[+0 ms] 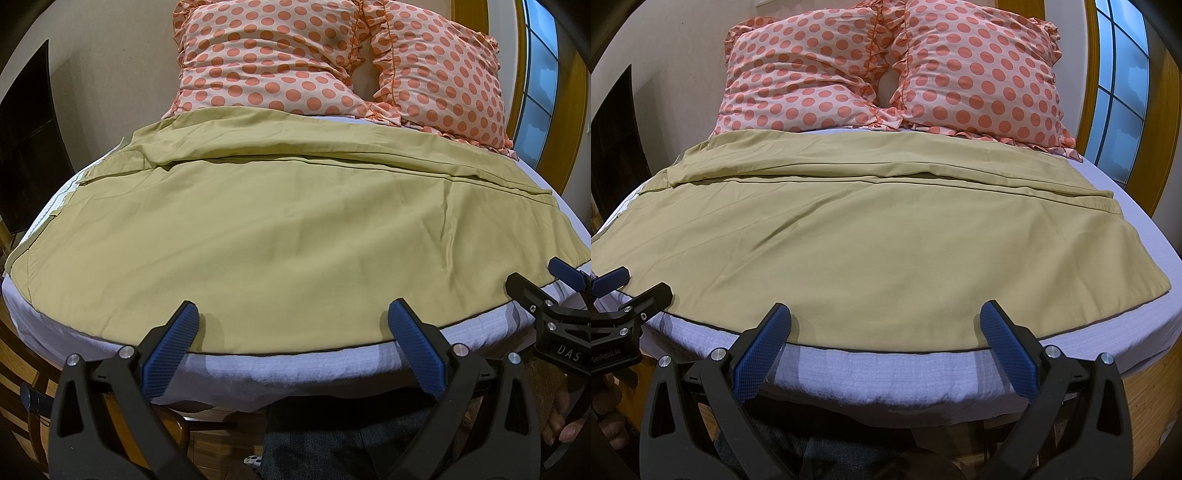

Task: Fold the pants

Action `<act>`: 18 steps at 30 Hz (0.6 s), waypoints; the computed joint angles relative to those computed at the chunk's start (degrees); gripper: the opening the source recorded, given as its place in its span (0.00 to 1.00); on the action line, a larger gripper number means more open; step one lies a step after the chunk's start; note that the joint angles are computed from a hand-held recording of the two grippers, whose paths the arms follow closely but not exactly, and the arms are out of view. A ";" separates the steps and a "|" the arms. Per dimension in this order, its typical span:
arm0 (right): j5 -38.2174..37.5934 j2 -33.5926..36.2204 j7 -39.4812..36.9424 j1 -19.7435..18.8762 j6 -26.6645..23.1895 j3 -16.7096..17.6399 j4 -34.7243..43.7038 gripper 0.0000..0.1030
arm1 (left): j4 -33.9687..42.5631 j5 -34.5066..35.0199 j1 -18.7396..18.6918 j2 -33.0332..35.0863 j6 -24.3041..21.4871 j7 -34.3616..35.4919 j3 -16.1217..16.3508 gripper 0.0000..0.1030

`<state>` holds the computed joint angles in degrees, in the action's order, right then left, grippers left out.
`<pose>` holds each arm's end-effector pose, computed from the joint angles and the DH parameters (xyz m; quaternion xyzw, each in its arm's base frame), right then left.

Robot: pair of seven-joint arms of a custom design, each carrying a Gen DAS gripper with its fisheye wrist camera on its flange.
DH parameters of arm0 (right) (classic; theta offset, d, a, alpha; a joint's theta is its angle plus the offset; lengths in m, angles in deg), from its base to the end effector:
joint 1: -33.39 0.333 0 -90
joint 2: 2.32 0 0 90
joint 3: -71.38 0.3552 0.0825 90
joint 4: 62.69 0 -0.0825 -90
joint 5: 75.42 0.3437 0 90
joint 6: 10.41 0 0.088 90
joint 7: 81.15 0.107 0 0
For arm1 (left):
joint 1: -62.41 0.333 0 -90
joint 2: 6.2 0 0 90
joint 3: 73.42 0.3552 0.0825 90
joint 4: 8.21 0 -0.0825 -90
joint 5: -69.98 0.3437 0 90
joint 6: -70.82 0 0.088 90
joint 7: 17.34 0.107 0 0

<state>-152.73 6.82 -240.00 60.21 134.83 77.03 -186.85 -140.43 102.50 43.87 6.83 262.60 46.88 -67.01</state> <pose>0.4563 0.3013 0.4026 -0.5467 0.7298 -0.3202 0.2570 0.5230 -0.1753 0.4049 -0.5189 0.7646 -0.3090 0.2250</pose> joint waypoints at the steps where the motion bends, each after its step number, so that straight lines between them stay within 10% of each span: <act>1: 0.00 0.00 0.00 0.00 0.00 0.00 0.00 0.99 | -0.02 -0.02 -0.01 -0.02 0.01 0.03 0.01 0.98; 18: -1.41 0.42 1.28 0.49 -0.32 0.07 -0.01 0.99 | -0.12 -0.41 -0.19 -0.02 0.16 0.42 0.16 0.98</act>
